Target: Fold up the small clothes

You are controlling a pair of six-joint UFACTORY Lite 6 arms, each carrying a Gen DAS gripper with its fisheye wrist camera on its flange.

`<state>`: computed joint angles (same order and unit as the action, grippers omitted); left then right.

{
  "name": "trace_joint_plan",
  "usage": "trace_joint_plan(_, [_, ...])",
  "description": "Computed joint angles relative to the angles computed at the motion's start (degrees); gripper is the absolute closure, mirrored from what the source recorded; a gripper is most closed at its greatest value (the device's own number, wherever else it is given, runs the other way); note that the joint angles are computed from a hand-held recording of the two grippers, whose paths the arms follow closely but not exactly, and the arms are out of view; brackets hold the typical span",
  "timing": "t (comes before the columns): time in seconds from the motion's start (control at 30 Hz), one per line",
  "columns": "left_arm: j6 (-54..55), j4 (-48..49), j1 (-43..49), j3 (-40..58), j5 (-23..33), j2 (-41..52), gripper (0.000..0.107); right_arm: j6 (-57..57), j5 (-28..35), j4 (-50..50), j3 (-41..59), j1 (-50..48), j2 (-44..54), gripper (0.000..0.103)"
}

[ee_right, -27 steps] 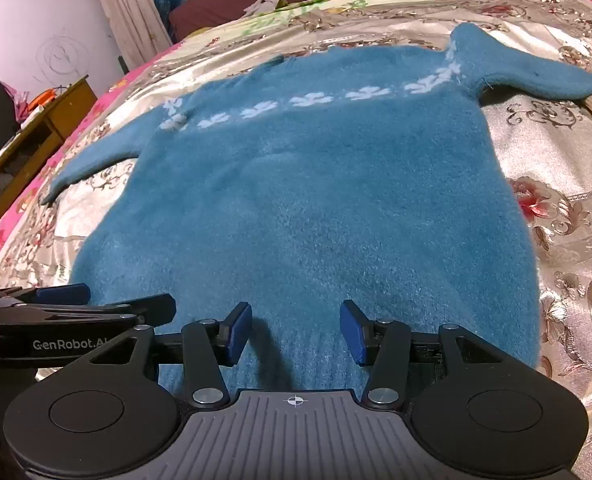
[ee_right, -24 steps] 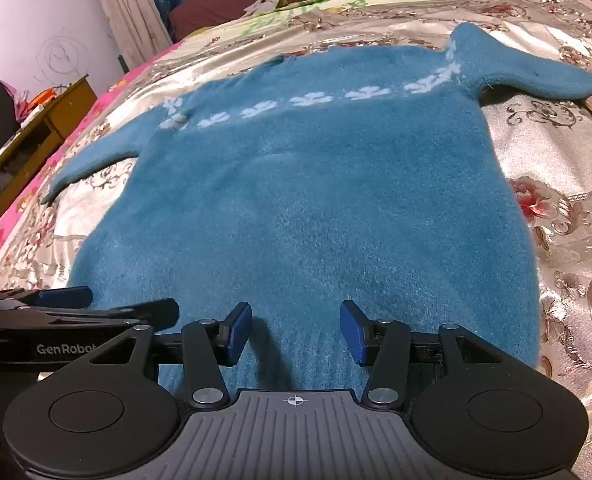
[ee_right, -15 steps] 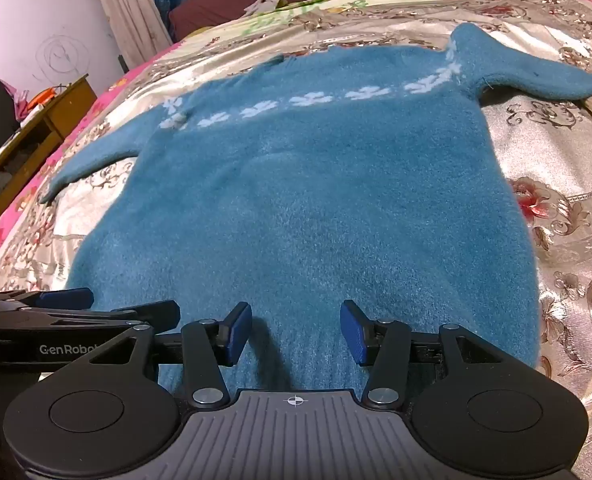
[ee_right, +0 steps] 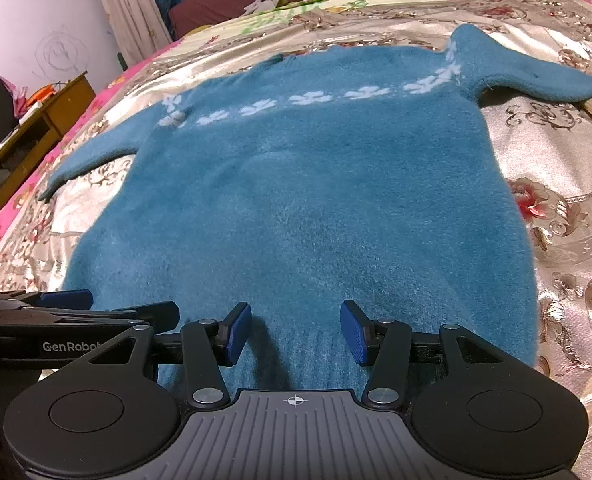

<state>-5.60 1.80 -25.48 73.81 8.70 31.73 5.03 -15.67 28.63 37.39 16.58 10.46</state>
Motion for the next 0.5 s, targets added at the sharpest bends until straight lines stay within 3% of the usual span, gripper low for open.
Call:
trace_joint_plan(0.37, [-1.1,0.7,0.1,1.1,1.2,1.1,0.004,0.3,-0.2,-0.8,0.2,-0.4,0.5,0.052])
trace_joint_plan(0.5, [-0.4,0.3,0.1,0.8,1.0,0.7,0.004,-4.0,-0.2,3.8,0.1,0.0,-0.1,0.052])
